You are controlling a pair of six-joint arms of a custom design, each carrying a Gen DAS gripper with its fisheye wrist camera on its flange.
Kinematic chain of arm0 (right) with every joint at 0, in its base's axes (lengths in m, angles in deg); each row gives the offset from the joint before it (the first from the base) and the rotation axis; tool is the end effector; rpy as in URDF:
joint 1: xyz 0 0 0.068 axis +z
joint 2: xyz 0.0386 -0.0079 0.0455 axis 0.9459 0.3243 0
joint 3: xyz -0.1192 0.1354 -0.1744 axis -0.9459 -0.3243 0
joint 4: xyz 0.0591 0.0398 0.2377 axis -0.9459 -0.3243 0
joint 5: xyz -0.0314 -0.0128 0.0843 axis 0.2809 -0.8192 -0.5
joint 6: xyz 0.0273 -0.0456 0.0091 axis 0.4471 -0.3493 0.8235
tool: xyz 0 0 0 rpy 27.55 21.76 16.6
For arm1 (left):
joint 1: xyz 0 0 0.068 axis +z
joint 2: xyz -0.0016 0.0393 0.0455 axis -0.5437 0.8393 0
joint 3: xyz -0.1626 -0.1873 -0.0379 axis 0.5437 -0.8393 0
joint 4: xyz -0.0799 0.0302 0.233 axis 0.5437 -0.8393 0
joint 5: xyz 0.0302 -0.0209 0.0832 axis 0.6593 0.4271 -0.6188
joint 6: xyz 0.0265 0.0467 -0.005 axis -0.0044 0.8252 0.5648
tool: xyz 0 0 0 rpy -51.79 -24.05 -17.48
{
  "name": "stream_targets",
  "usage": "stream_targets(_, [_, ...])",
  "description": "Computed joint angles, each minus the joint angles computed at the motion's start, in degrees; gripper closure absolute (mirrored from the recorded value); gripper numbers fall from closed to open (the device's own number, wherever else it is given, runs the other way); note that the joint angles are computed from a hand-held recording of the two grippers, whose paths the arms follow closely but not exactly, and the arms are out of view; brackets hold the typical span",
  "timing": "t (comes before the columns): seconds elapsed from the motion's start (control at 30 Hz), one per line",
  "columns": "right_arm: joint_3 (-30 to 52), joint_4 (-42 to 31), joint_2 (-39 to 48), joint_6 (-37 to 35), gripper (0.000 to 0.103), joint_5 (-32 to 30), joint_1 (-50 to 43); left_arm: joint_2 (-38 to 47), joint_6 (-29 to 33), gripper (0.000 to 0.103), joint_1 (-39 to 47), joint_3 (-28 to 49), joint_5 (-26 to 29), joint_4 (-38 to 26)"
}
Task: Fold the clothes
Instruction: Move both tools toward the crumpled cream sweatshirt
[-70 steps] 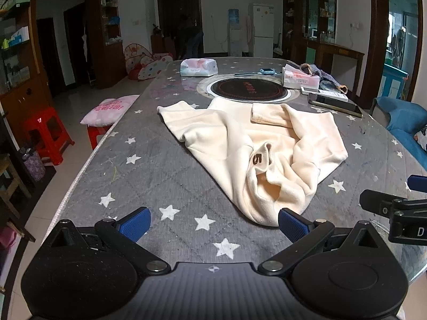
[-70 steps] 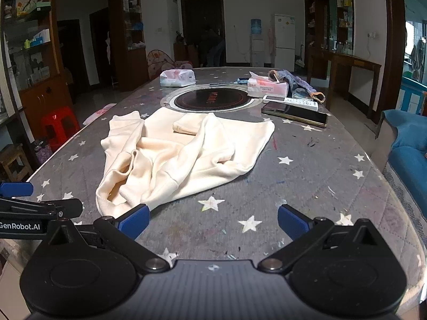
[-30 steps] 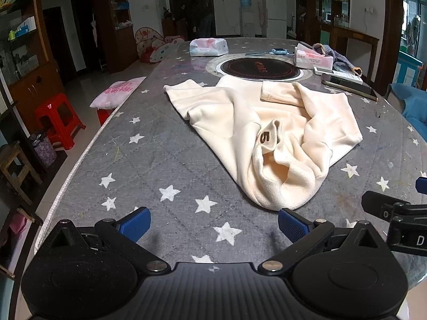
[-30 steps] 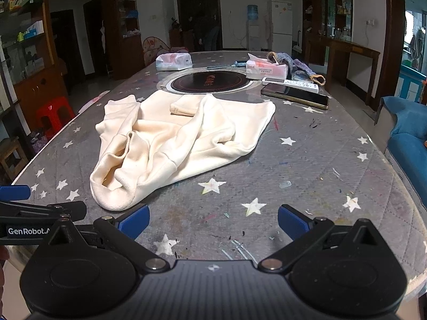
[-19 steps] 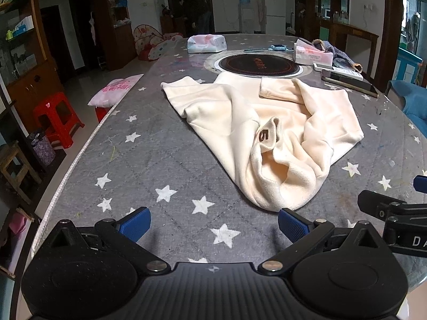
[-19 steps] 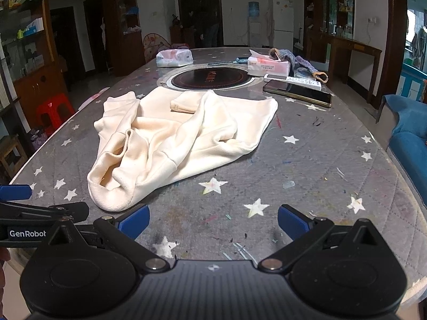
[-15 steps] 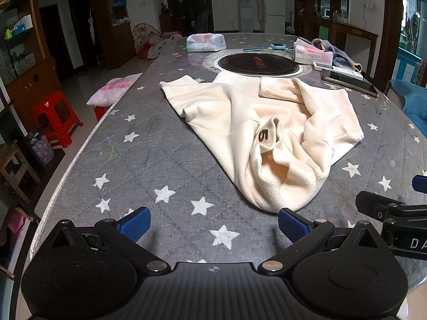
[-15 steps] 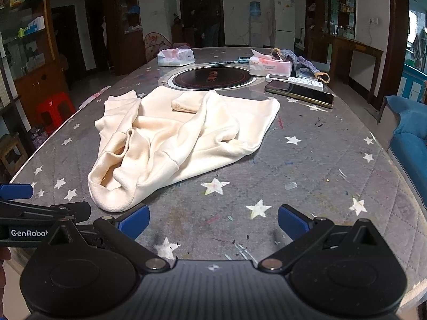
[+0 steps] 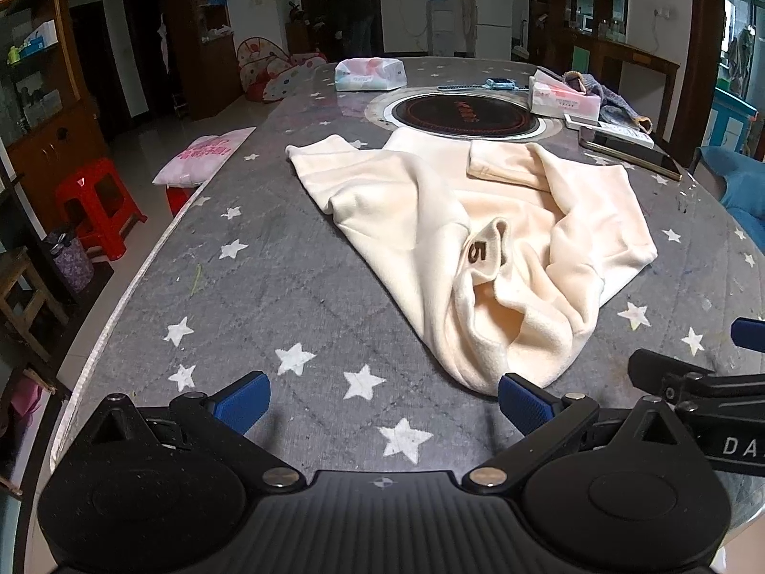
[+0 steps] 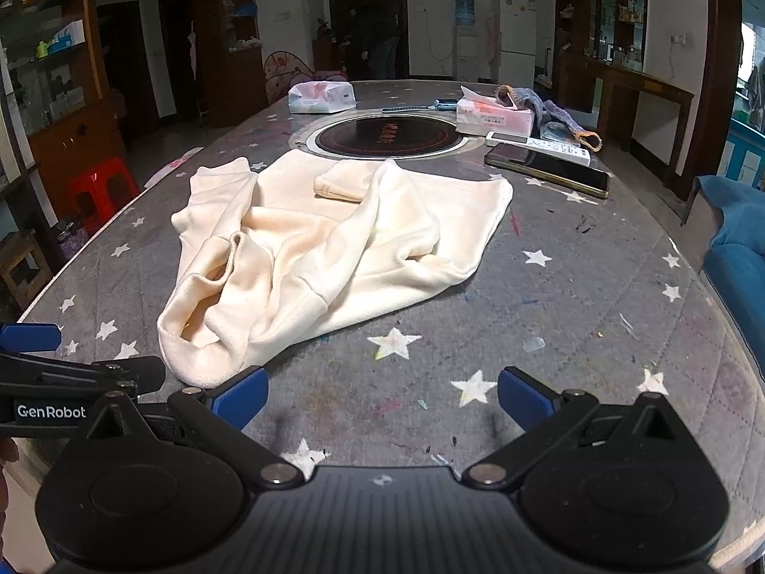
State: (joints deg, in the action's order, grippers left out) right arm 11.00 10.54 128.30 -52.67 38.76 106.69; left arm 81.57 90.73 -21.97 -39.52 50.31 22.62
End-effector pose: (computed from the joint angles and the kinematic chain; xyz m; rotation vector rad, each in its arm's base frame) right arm 0.2347 0.1527 0.1817 -0.0524 2.3218 0.0953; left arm 0.2445 0.0434 0.1871 0.0849 2.3790 0.0646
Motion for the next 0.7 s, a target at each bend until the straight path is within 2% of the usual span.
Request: stream_targets(0.7, [3.44, 0.83, 4.15, -1.55, 0.0, -2.84, -2.81, 5.48, -0.62, 0.0, -0.86, 4.86, -0.67, -0.35])
